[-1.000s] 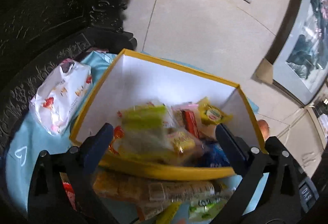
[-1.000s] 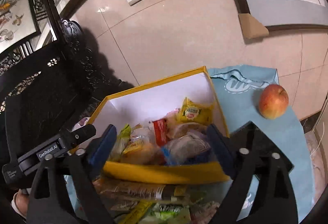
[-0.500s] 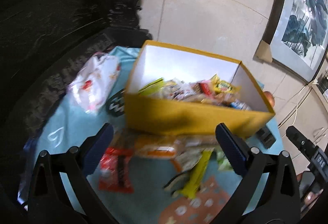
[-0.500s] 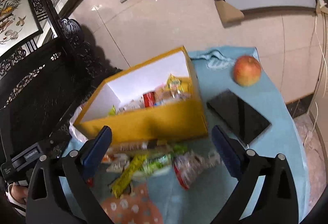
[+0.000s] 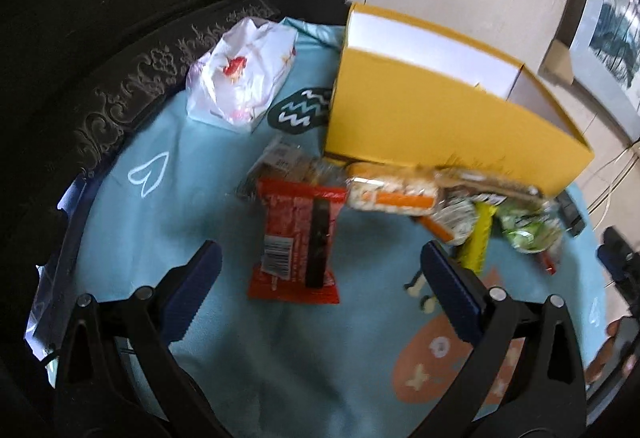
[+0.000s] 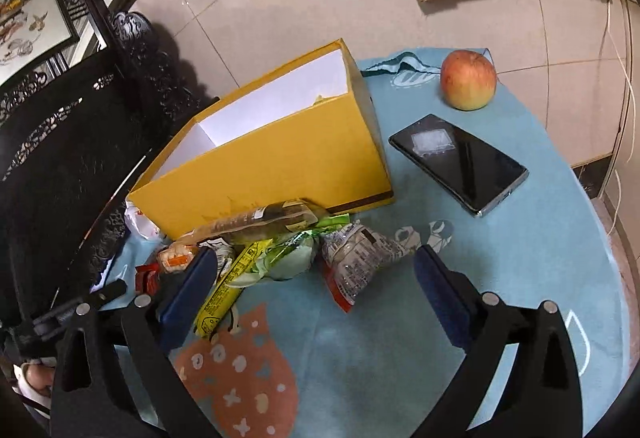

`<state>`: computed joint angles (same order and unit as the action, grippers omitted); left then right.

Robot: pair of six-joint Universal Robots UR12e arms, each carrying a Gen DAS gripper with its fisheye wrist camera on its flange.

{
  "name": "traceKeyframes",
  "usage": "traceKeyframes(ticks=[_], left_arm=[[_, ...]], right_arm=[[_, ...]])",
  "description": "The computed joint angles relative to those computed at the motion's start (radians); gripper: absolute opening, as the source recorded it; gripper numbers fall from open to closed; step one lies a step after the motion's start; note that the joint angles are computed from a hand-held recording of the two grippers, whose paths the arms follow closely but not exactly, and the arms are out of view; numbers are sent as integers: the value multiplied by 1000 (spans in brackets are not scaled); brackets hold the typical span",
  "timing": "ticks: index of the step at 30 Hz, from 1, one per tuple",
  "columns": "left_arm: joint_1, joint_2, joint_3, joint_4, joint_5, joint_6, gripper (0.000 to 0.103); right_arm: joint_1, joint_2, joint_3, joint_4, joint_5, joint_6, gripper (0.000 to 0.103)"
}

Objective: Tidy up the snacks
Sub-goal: 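Grasp the red snack pack with left tool while right tool grasps the white printed bag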

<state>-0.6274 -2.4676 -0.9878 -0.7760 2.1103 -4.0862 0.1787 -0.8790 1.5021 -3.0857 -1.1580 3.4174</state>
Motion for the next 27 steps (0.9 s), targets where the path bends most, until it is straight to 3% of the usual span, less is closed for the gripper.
traceKeyframes(ticks=[4, 9, 11, 13, 14, 15, 22, 27], left_arm=[[9, -27, 40, -94, 2, -26, 101], [26, -48, 48, -118, -23, -79, 101], [29, -56, 63, -167, -18, -105, 101], [28, -54, 57, -173, 3, -132, 90], [28, -47, 36, -131, 10, -129, 64], [28, -42, 25, -117, 9, -130, 48], [27, -27, -11, -56, 4, -88, 45], [25, -22, -27, -26, -1, -91, 45]], right_arm=[[-4, 5, -3, 12, -17, 37, 99], [1, 4, -4, 13, -31, 10, 99], [4, 6, -6, 20, -49, 4, 99], [8, 8, -11, 37, -73, 0, 99], [10, 10, -13, 46, -86, -4, 99], [14, 12, -17, 60, -106, -10, 99], [46, 21, -52, 200, -219, -111, 99], [84, 34, -106, 333, -390, -240, 99]])
